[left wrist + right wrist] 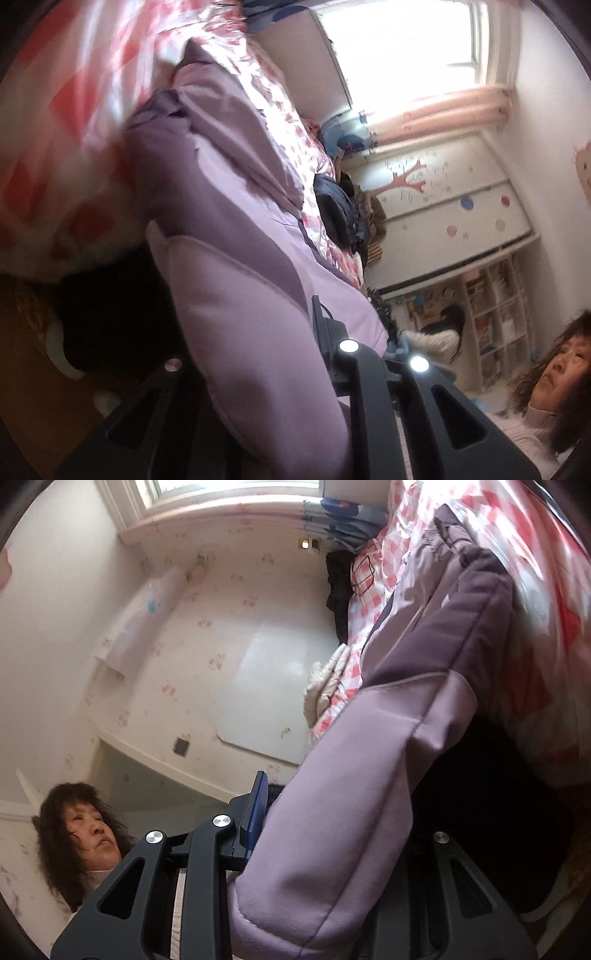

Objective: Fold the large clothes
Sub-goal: 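Lower the folded jacket onto the bed edge with both tools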

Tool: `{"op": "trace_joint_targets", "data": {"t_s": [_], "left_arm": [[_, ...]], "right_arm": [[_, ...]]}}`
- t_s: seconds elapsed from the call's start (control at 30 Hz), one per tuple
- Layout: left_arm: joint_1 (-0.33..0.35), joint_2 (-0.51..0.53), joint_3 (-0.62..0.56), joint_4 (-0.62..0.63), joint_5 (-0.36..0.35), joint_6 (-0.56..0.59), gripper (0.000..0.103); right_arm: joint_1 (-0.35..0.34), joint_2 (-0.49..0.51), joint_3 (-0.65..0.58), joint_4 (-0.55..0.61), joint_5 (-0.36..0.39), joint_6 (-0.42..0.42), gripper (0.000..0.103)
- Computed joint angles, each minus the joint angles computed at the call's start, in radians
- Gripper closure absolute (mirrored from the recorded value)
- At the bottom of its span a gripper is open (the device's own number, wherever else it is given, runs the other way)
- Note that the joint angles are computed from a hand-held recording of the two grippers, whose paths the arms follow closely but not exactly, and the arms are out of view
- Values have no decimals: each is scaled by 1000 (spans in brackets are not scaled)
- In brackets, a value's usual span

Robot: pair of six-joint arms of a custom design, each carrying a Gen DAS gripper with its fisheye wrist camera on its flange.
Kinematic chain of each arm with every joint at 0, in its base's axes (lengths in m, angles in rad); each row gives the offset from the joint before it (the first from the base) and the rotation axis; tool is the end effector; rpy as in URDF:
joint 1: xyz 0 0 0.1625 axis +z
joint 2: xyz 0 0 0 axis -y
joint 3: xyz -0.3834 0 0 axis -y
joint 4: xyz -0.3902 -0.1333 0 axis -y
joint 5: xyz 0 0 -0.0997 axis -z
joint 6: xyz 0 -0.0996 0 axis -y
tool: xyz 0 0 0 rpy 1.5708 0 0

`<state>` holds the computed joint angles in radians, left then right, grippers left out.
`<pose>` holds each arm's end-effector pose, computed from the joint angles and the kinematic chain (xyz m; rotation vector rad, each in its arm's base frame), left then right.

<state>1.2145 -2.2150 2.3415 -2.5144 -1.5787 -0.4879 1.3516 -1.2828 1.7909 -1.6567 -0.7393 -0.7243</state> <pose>0.0204 -0.3252 0.4244 0.1674 -2.6077 1.0277 0.0903 -0.5460 0.2382 -0.3518 2.2049 -0.0217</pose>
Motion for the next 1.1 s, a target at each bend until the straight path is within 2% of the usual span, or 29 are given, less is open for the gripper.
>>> {"op": "trace_joint_targets", "data": {"t_s": [0.1,0.3,0.43,0.6,0.83,1.1], "left_arm": [[31,-17,36,-61,-33,-11,89],[-7,23,2,-167,-16,-5,89],[5,80,-46,-222,-44,28,89],[37,195,-152,-280,-90,75,89],[75,353,-320,-333,-124,113,88],[157,548,-527,-360,-173,111,88]], "right_arm": [[-7,4,21,-12,45,-20,71],[9,63,-57,55,166,-114,71],[41,115,-133,65,201,-125,71],[90,182,-227,33,230,-94,71],[171,282,-367,-106,249,59,71],[220,448,-564,-288,231,280,71]]}}
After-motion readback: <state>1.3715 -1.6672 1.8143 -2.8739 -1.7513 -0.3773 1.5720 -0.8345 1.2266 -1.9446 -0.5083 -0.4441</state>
